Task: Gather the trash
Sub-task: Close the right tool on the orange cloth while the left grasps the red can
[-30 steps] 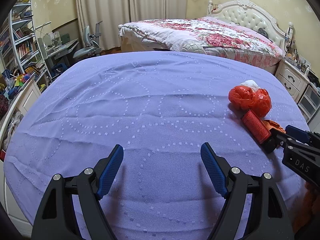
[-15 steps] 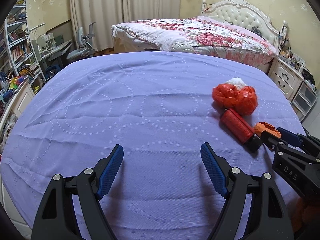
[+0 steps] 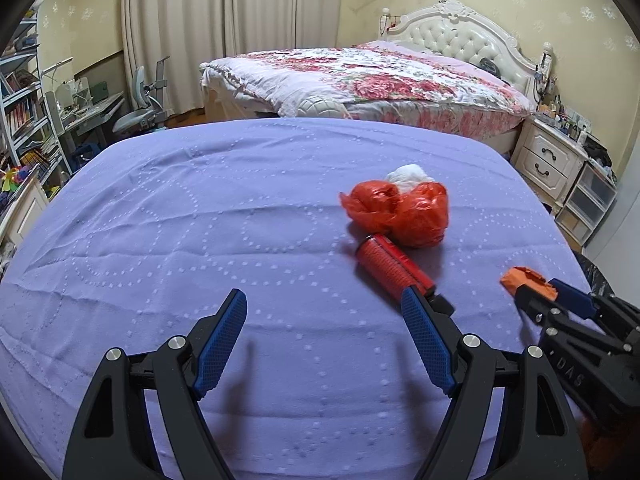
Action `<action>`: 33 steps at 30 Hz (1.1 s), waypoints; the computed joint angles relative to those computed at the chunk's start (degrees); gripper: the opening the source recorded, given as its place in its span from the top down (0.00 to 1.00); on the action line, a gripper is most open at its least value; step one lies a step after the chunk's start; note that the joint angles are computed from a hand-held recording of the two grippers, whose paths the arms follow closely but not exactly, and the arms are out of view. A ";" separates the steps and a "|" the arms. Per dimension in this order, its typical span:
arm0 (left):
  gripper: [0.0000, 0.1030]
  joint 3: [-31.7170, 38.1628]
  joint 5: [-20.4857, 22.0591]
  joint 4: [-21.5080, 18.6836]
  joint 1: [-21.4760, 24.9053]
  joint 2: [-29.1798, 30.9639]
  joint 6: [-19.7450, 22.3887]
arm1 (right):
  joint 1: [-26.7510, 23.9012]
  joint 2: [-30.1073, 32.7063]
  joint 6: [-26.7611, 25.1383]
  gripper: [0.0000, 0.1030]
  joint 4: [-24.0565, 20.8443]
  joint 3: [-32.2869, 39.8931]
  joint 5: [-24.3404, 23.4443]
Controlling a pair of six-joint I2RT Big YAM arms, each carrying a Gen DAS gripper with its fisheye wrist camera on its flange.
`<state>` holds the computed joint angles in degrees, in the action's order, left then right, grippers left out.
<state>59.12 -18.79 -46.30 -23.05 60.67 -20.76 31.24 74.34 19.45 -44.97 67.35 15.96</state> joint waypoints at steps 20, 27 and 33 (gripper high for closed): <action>0.23 3.04 2.61 -5.27 0.96 4.48 -0.10 | 0.12 0.12 -0.32 0.58 0.41 -0.19 0.03; 0.44 3.30 3.46 -4.73 0.52 5.08 1.94 | 0.48 0.58 -0.62 0.54 -0.10 0.42 0.24; 0.72 2.67 3.94 -3.09 0.17 4.53 4.22 | 0.59 0.47 -0.81 0.54 -0.18 0.25 0.45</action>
<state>61.80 -14.85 -49.40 -22.88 65.19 -16.54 31.83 74.81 18.64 -45.15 67.59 16.41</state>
